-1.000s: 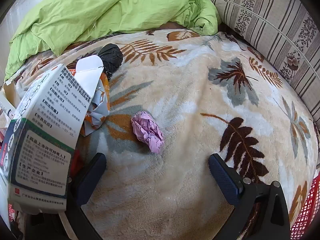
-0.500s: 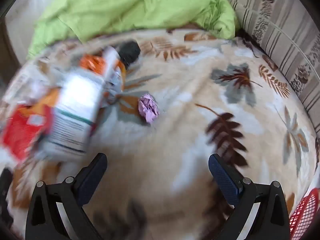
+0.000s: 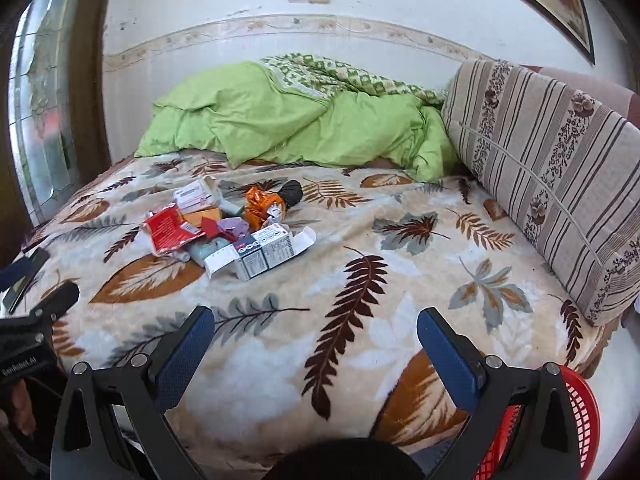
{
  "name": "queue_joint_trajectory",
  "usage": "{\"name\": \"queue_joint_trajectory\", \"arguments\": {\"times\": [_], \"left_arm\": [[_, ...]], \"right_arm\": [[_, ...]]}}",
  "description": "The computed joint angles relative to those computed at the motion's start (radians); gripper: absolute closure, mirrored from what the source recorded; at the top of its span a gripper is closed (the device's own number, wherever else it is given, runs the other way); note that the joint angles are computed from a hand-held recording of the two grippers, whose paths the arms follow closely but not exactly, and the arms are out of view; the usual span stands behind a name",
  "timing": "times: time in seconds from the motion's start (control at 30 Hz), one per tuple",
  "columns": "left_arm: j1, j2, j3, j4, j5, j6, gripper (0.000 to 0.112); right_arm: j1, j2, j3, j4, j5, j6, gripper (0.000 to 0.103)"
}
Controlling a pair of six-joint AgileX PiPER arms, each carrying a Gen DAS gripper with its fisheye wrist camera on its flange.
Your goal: Collect trash
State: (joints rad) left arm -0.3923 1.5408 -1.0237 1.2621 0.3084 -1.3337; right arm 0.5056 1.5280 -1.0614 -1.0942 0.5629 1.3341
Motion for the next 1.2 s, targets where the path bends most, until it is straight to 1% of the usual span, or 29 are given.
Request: {"name": "queue_joint_trajectory", "arguments": {"times": [0.03, 0.07, 0.13, 0.23, 0.27, 0.37, 0.57, 0.67, 1.03, 1.2], "left_arm": [[-0.002, -0.016, 0.021, 0.062, -0.007, -0.067, 0.009], [-0.004, -0.018, 0.024, 0.083, -0.005, -0.094, 0.009], [0.002, -0.019, 0.027, 0.056, -0.01, -0.065, 0.009], [-0.003, -0.021, 0.04, 0.099, -0.006, -0.111, 0.009], [0.001, -0.022, 0.037, 0.077, -0.011, -0.09, 0.009], [0.007, -0.019, 0.038, 0.049, -0.025, -0.061, 0.009], [0.011, -0.015, 0.042, 0.068, -0.034, -0.074, 0.009], [0.006, -0.006, 0.041, 0.077, -0.031, -0.085, 0.009], [0.004, 0.009, 0.042, 0.108, -0.033, -0.116, 0.009], [0.01, 0.004, 0.042, 0.094, -0.04, -0.097, 0.009]], "right_arm": [[-0.004, -0.011, 0.012, -0.01, -0.019, 0.017, 0.001], [0.009, -0.03, 0.028, -0.009, -0.018, 0.032, 0.001], [0.005, -0.035, 0.042, -0.015, -0.026, 0.052, 0.001], [0.018, -0.016, 0.034, -0.036, 0.018, 0.08, 0.001], [0.025, -0.035, 0.068, -0.062, 0.021, 0.115, 0.001], [0.018, -0.034, 0.069, -0.052, 0.032, 0.115, 0.001], [0.044, -0.015, 0.056, -0.073, 0.088, 0.118, 0.001], [0.046, -0.01, 0.051, -0.066, 0.098, 0.105, 0.001], [0.038, 0.002, 0.037, -0.033, 0.104, 0.068, 0.001], [0.039, 0.002, 0.036, -0.026, 0.11, 0.065, 0.001]]}}
